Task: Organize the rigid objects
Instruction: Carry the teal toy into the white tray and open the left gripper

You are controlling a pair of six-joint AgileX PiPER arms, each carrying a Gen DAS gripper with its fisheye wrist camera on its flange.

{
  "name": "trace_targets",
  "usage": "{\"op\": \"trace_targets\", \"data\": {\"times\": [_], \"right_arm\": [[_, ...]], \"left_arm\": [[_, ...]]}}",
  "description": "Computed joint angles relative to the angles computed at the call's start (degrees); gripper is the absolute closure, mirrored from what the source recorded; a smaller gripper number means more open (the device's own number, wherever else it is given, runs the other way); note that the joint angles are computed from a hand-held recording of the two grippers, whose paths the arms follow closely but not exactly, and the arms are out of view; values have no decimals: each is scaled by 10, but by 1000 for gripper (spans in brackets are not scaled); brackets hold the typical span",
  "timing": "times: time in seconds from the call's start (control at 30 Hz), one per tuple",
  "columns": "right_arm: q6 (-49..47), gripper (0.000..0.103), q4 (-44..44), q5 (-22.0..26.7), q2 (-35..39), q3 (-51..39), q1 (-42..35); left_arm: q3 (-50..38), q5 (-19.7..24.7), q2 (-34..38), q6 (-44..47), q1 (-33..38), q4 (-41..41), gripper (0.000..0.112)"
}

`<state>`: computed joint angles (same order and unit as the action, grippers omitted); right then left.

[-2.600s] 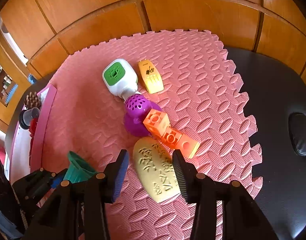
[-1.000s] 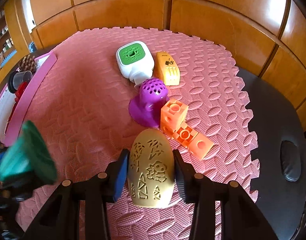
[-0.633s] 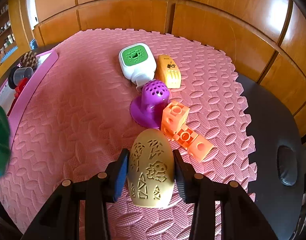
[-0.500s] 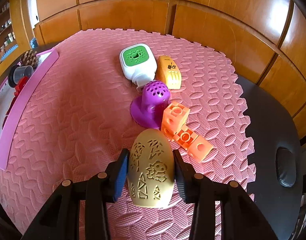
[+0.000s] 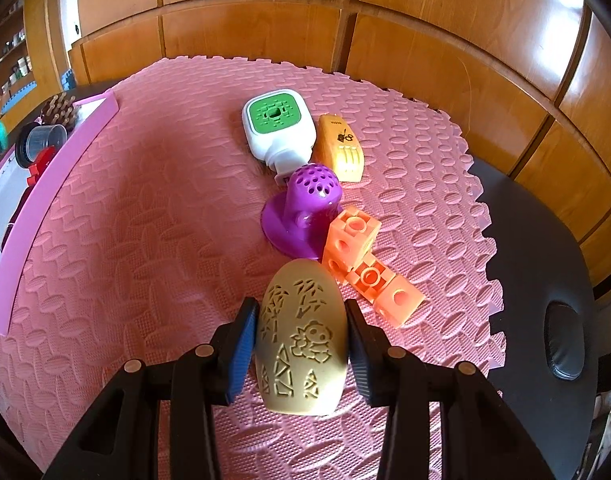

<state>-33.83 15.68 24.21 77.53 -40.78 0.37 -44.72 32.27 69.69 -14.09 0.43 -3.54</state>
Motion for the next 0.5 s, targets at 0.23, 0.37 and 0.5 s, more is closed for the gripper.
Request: {"op": "trace_targets", "data": {"times": [0.23,0.37,0.5], "right_arm": [[3,61,-4,-1,1,-1,2],[7,61,-11,-3,0,-1,4],[14,61,-19,-4,-1,-1,6]], "left_arm": [[-22,-21,50,-2,38,19,82],[-27,-28,64,10,52,16,82],[-35,-28,96,-26,44,53,82]]}}
